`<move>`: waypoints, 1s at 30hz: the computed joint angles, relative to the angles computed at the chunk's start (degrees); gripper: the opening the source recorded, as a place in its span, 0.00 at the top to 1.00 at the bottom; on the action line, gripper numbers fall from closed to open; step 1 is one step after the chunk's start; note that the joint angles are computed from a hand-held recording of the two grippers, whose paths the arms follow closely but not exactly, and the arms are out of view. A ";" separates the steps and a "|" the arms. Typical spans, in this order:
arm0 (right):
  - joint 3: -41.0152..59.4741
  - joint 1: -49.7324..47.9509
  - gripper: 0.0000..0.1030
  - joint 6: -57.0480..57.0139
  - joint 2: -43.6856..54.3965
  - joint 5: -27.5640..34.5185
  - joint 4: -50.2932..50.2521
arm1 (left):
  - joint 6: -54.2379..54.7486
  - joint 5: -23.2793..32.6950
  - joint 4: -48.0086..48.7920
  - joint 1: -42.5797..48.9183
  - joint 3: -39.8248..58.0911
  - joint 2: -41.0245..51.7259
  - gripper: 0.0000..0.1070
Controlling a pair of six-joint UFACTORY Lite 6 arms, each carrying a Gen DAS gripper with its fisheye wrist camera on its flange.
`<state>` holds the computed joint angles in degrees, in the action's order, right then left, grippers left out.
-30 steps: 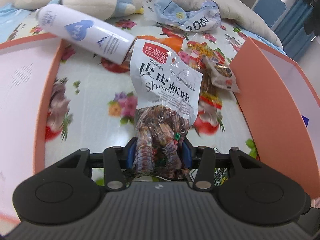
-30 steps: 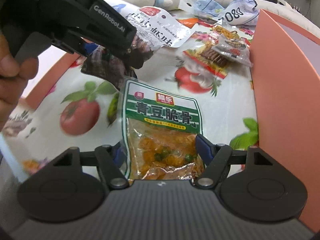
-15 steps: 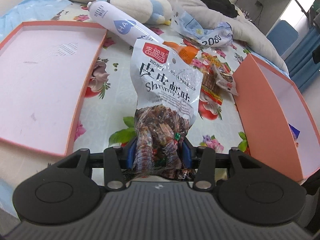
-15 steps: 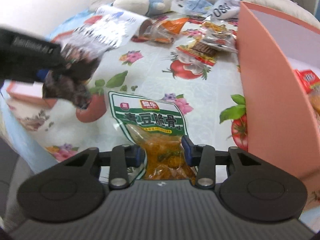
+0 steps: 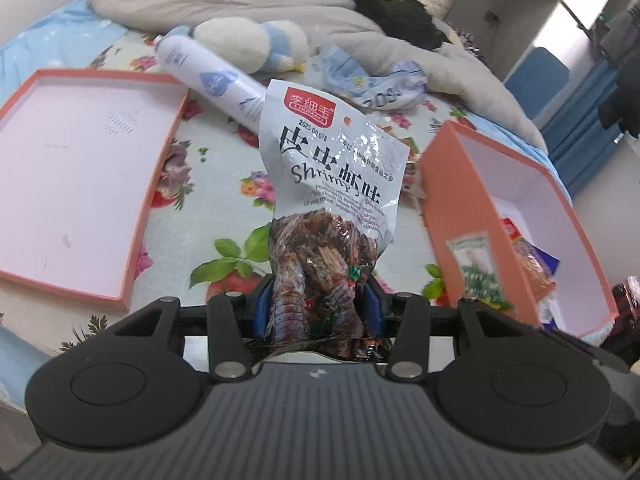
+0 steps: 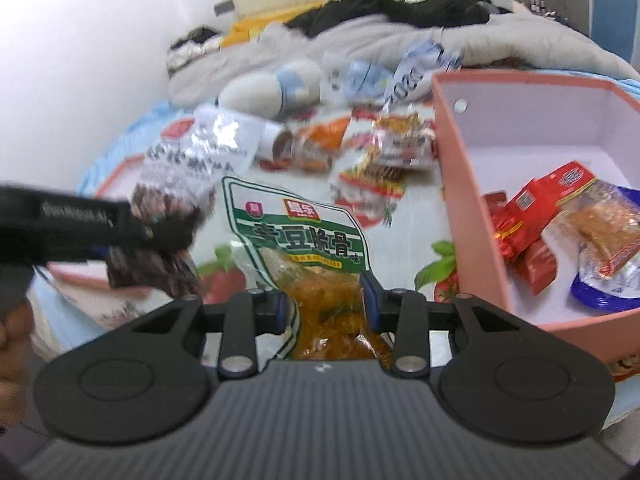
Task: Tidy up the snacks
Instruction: 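Carry both held packets up and over the pink box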
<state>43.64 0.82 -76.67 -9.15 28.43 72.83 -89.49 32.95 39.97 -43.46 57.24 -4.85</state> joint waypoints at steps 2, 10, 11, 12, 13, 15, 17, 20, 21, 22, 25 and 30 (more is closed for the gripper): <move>-0.14 -1.64 0.63 2.29 -2.94 1.64 -1.34 | -0.44 1.34 -0.10 -1.68 1.25 -0.20 0.53; -0.02 -6.79 0.63 7.55 -11.09 4.78 -5.89 | -3.09 7.22 2.09 -8.81 7.40 0.13 0.53; -0.06 -7.52 0.63 8.20 -12.07 5.17 -6.49 | -3.66 7.51 2.37 -9.51 7.94 0.25 0.53; -0.07 -8.22 0.63 8.80 -12.87 5.63 -7.02 | -3.98 7.71 2.58 -10.20 8.50 0.39 0.53; -0.12 -9.11 0.63 9.11 -13.63 6.29 -7.36 | -3.95 8.00 2.98 -11.05 9.22 0.70 0.53; -0.77 -10.96 0.63 9.90 -15.78 7.36 -8.49 | -4.25 8.74 3.86 -12.78 10.68 1.54 0.53; -1.37 -12.97 0.63 10.33 -17.67 8.53 -9.51 | -5.33 8.20 4.20 -14.20 11.36 2.05 0.53; -2.40 -16.73 0.63 9.34 -19.98 11.18 -9.32 | -5.56 8.85 4.93 -16.47 13.54 3.63 0.53; -2.60 -17.55 0.63 9.41 -20.44 11.32 -9.62 | -5.53 8.74 4.82 -16.90 14.18 4.02 0.53; -2.91 -18.41 0.63 9.34 -21.13 11.75 -9.64 | -5.28 8.49 4.71 -17.18 15.05 4.60 0.53; -3.14 -22.21 0.63 8.03 -21.86 13.84 -8.81 | -3.53 8.04 4.20 -17.55 19.36 8.08 0.53; -1.50 -27.57 0.63 4.18 -18.71 15.87 -6.42 | 2.33 5.86 1.03 -15.57 29.92 16.63 0.53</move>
